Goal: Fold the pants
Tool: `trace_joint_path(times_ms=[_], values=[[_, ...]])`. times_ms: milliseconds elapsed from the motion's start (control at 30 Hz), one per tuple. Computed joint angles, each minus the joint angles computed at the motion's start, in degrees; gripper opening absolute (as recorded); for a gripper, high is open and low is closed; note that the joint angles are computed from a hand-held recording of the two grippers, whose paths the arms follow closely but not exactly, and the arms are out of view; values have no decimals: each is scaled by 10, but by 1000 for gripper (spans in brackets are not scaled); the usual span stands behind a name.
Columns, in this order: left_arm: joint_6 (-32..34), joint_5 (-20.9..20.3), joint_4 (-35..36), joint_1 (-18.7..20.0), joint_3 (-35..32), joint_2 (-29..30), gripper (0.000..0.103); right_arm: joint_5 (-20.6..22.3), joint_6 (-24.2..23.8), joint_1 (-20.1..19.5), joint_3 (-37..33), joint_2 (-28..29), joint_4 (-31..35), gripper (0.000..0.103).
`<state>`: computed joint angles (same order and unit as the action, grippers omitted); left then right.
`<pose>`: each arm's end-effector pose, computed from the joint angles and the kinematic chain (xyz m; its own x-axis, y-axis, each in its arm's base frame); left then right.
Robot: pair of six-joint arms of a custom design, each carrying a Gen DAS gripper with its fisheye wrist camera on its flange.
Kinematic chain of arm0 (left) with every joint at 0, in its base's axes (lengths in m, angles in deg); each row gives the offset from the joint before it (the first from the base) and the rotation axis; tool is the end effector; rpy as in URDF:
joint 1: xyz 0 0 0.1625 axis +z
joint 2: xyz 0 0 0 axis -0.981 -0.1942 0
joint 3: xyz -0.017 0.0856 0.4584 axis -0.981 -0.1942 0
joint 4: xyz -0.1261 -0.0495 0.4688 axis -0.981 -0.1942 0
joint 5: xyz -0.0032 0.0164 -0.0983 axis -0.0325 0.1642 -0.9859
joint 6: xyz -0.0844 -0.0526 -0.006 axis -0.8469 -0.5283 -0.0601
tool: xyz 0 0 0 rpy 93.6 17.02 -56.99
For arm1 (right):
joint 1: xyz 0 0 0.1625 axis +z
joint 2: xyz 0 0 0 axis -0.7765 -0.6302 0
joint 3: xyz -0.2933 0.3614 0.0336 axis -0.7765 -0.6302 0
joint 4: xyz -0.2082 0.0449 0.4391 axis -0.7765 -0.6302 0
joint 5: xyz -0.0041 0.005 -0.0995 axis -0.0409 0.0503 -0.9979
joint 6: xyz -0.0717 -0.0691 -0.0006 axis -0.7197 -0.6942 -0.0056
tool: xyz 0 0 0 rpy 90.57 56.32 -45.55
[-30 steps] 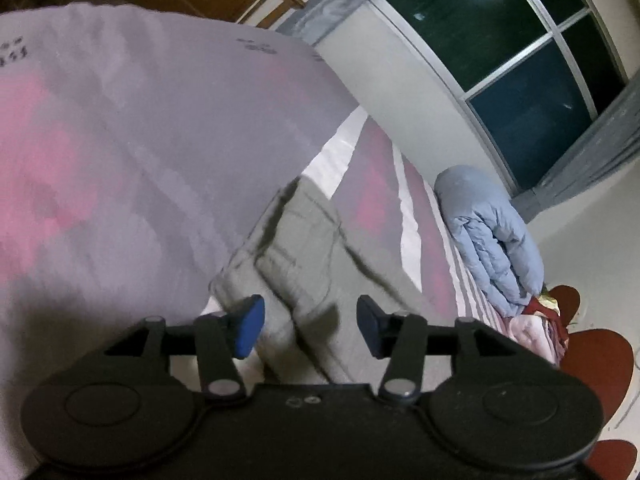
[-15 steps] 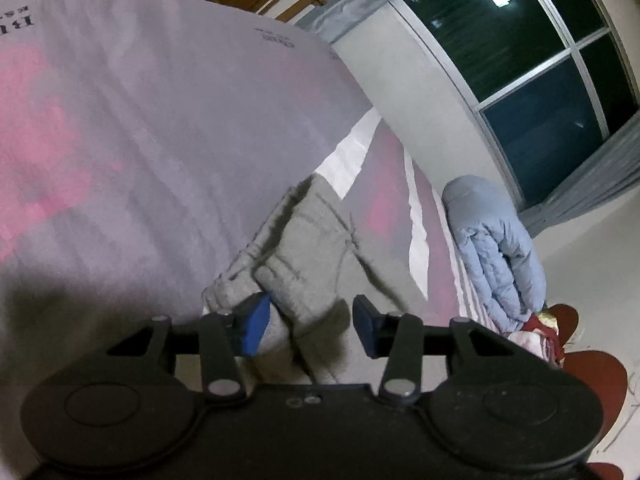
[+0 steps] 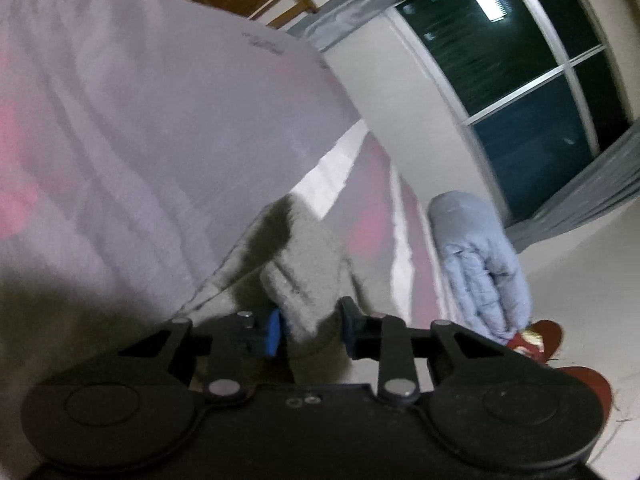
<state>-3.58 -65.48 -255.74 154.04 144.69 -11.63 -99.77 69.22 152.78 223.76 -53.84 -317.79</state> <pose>0.0093 -0.5120 0.3202 -0.9936 0.0662 0.0916 -0.0121 0.7437 -0.6685 0.1660 -0.2646 0.1386 -0.9790 0.1519 -0.1357 0.1900 0.4407 -0.8773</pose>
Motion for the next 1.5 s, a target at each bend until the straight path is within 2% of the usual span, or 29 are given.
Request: trace_joint_path(times_ms=[133, 233, 300, 400, 533, 567, 633, 700, 767, 800, 867, 967, 1067, 1167, 1233, 1300, 1333, 1400, 1500], values=[[7, -12, 17, -1, 1, -26, 19, -17, -19, 43, 4, -19, -11, 7], [3, -14, 28, 11, 2, -29, 19, -2, -13, 24, 18, -11, -3, 7], [3, 9, 59, 14, 1, -24, 19, -25, -7, 17, 17, 0, 40, 7], [-3, 7, 42, 20, 9, -21, 18, 2, 0, -14, 25, 40, -8, 7], [9, -10, 10, 9, 16, -32, 18, -17, -21, 23, 17, 25, -13, 7], [11, -10, 4, 5, 17, -36, 15, -23, -30, 35, 15, 17, -13, 7], [8, -9, -5, 2, 19, -38, 15, -17, -32, 40, 16, 12, -20, 7], [13, 12, 15, 1, 16, -36, 15, -15, -31, 32, 17, 17, -12, 7], [4, 26, 33, 4, 15, -31, 15, -19, -25, 9, 23, 11, 37, 7], [3, 17, 26, 8, 19, -31, 15, -6, -23, -7, 26, 21, 36, 7], [-3, 10, 17, 12, 24, -34, 15, 23, -18, -33, 38, 47, -19, 7], [-18, 10, 25, 10, 25, -37, 25, 15, -15, -25, 36, 53, -28, 10], [-8, 26, 28, -2, 27, -35, 29, 13, -9, -19, 35, 61, -36, 12], [-15, 33, 22, -2, 14, -12, 29, 23, -7, -28, 38, 66, -48, 12], [-11, 39, 18, -1, 12, -3, 29, 19, 4, -25, 28, 40, -12, 12], [-2, 51, 9, -7, 12, 2, 18, 12, 6, -21, 23, 23, 14, 12], [-1, 41, 8, -6, 11, -1, 17, 8, -3, -18, 24, 10, 30, 11], [21, 0, -11, -4, 11, -10, 14, 15, -38, 1, 23, -3, 11, 7], [40, 11, 15, -8, 7, -24, 14, 4, -63, 28, 22, -30, 23, 7]])
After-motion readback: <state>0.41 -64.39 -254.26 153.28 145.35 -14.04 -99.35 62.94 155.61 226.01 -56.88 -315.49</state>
